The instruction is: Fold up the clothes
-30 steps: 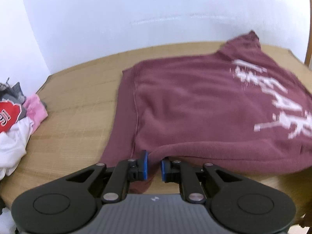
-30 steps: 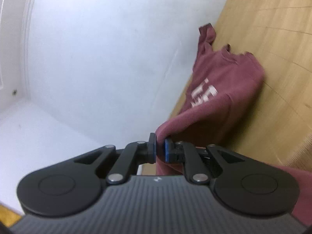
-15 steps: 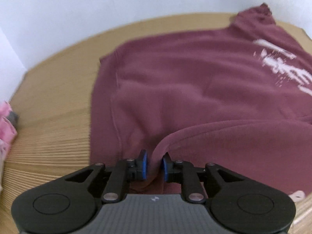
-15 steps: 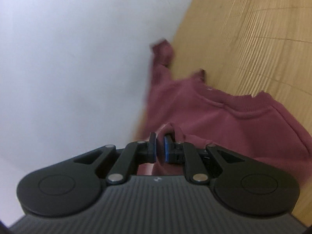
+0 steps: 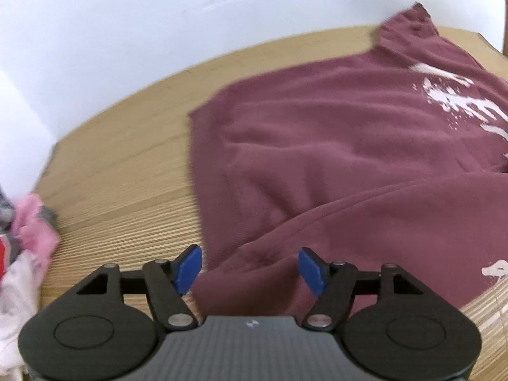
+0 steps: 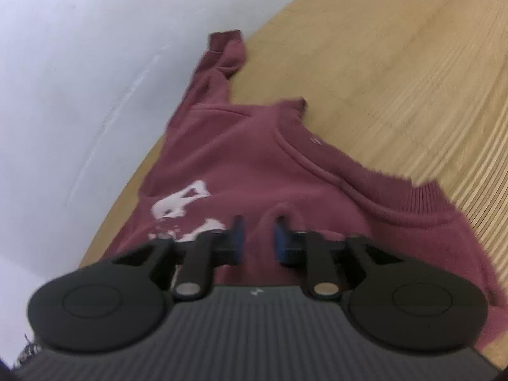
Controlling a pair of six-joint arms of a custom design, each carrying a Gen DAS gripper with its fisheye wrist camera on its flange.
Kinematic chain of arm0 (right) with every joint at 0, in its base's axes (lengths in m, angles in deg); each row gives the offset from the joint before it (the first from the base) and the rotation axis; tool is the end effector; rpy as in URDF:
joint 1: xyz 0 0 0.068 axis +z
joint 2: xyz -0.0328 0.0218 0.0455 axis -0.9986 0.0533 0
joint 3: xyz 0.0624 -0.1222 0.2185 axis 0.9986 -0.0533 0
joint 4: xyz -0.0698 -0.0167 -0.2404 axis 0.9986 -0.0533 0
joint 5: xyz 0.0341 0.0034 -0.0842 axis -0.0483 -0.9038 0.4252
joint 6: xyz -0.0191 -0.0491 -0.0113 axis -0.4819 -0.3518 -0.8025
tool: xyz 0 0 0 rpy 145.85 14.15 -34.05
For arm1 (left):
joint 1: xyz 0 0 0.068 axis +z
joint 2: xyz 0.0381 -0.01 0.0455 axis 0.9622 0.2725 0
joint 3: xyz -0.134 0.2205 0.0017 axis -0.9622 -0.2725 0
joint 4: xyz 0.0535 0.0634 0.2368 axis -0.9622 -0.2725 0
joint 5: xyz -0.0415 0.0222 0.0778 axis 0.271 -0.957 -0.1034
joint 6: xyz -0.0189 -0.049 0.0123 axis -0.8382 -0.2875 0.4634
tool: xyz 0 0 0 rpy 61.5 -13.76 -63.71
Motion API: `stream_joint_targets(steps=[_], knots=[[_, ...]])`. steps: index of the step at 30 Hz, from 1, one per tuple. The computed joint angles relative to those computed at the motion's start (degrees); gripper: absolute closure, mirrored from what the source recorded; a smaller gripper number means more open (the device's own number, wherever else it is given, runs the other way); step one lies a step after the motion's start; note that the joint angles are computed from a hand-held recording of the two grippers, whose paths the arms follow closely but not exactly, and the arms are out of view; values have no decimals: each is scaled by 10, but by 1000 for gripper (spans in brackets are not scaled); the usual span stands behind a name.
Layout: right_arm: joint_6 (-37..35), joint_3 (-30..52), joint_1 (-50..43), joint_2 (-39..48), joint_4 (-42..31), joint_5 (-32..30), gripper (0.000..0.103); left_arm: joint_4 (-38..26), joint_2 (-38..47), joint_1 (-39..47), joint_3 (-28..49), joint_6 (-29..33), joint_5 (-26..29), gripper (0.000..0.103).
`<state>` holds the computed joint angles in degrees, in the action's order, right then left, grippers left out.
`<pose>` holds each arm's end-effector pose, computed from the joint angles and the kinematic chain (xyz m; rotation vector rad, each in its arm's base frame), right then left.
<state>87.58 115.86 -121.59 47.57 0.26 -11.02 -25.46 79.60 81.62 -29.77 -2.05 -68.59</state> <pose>0.3310 -0.2017 0.1667 0.7094 2.1360 0.6430 0.2819 0.0407 0.2389 0.2274 2.4706 0.3452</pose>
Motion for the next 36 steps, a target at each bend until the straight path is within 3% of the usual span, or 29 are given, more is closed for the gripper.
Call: stream_joint_targets(steps=[2, 4, 10, 16, 19, 22, 25, 26, 28, 30, 32, 36], knots=[[-30, -1, 2, -40, -34, 26, 42, -15, -32, 5, -11, -18, -8, 32], [-64, -17, 9, -86, -42, 74, 29, -31, -66, 5, -28, -40, -19, 32], [-153, -128, 35, -237, -26, 204, 29, -57, -145, -26, -90, -117, -29, 31], [-146, -225, 60, -377, -118, 38, 29, -31, -134, -39, -90, -125, 32, 31], [-149, -247, 150, -392, -127, 41, 30, 5, -101, -8, -84, -100, 97, 31], [-117, -254, 269, -370, -88, 81, 30, 19, -42, 39, -65, -62, 131, 31], [-53, -225, 385, -294, -40, 146, 30, 17, 36, 100, -36, -25, 147, 31], [-32, -209, 420, -261, -26, 169, 30, 7, 71, 130, -19, -14, 170, 22], [-2, -178, 476, -202, -14, 218, 30, -20, 124, 183, 17, -7, 246, 18], [22, -147, 529, -148, -16, 295, 29, -30, 145, 197, 34, 13, 270, 14], [3, -138, 575, -132, -12, 370, 18, -25, 152, 196, 36, 38, 273, 12], [-44, -119, 642, -110, -25, 485, 16, -42, 160, 195, 53, 52, 277, 11]])
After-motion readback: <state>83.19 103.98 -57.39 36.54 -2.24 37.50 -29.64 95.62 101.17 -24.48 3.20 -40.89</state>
